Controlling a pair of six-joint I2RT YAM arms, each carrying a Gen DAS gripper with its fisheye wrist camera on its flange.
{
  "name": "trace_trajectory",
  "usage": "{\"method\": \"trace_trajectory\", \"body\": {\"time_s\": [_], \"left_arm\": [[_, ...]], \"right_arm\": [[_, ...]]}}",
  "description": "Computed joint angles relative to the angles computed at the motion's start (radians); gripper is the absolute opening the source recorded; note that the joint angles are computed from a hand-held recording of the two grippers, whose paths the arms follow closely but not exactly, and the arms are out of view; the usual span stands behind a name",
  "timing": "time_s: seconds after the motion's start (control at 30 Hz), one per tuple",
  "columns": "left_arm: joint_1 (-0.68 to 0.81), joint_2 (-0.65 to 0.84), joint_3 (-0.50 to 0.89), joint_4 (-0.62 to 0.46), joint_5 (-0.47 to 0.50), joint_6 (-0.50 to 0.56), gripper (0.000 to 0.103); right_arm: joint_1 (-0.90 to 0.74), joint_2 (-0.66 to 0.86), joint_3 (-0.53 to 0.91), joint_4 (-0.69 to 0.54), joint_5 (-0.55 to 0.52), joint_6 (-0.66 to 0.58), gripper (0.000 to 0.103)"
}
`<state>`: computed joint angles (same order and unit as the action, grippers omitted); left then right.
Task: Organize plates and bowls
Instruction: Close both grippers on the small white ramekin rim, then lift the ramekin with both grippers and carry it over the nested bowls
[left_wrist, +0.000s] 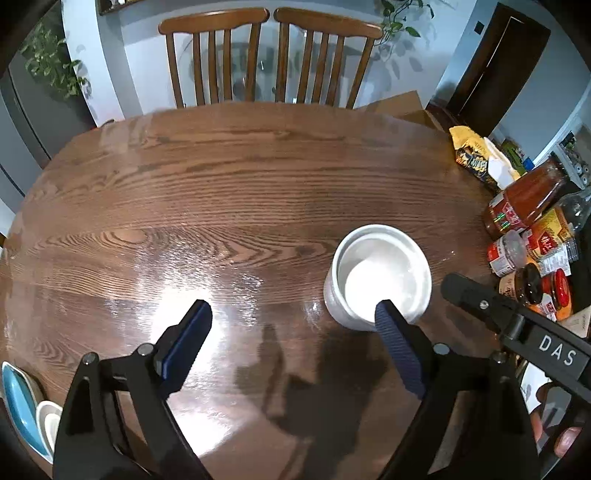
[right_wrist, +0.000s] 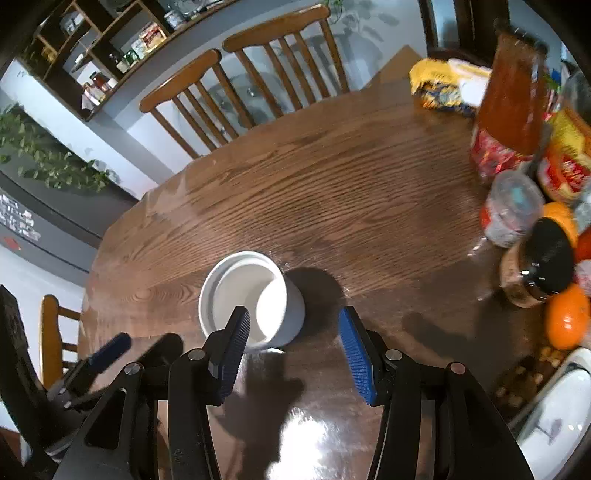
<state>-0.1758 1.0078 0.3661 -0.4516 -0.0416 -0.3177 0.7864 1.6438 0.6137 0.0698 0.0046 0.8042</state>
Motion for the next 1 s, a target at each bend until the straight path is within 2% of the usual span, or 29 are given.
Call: {"method": "trace_trajectory", "body": {"time_s": [0.13, 0.37, 0.53, 0.67, 0.73, 0.87, 1.0], "left_arm": [[-0.011, 0.129, -0.005, 0.104, 0.008, -0.029, 0.075], [-0.043, 0.229, -0.021, 0.220, 0.009, -0.085, 0.070], [-0.051, 0.289, -0.014, 0.275, 0.031, -0.087, 0.056], [-0.059, 0.352, 0.006, 0.312, 0.060, -0.070, 0.033], [-0.069, 0.372, 0.015, 0.323, 0.072, -0.069, 0.028], [-0.084, 0.358, 0.001, 0.329, 0.054, -0.046, 0.027], [-0.132, 0.249, -0.053, 0.300, -0.006, -0.025, 0.026]], "right_arm": [[-0.026, 0.077, 0.028, 0.039, -0.036, -0.022, 0.045], [-0.049, 0.164, 0.030, 0.131, -0.080, -0.016, 0.027], [-0.051, 0.200, 0.048, 0.157, -0.093, -0.020, 0.016], [-0.040, 0.221, 0.090, 0.118, -0.065, -0.035, 0.013], [-0.037, 0.223, 0.099, 0.105, -0.059, -0.049, 0.013], [-0.024, 0.216, 0.104, 0.081, -0.031, -0.075, 0.012], [0.003, 0.183, 0.037, 0.137, -0.022, -0.045, 0.012]]}}
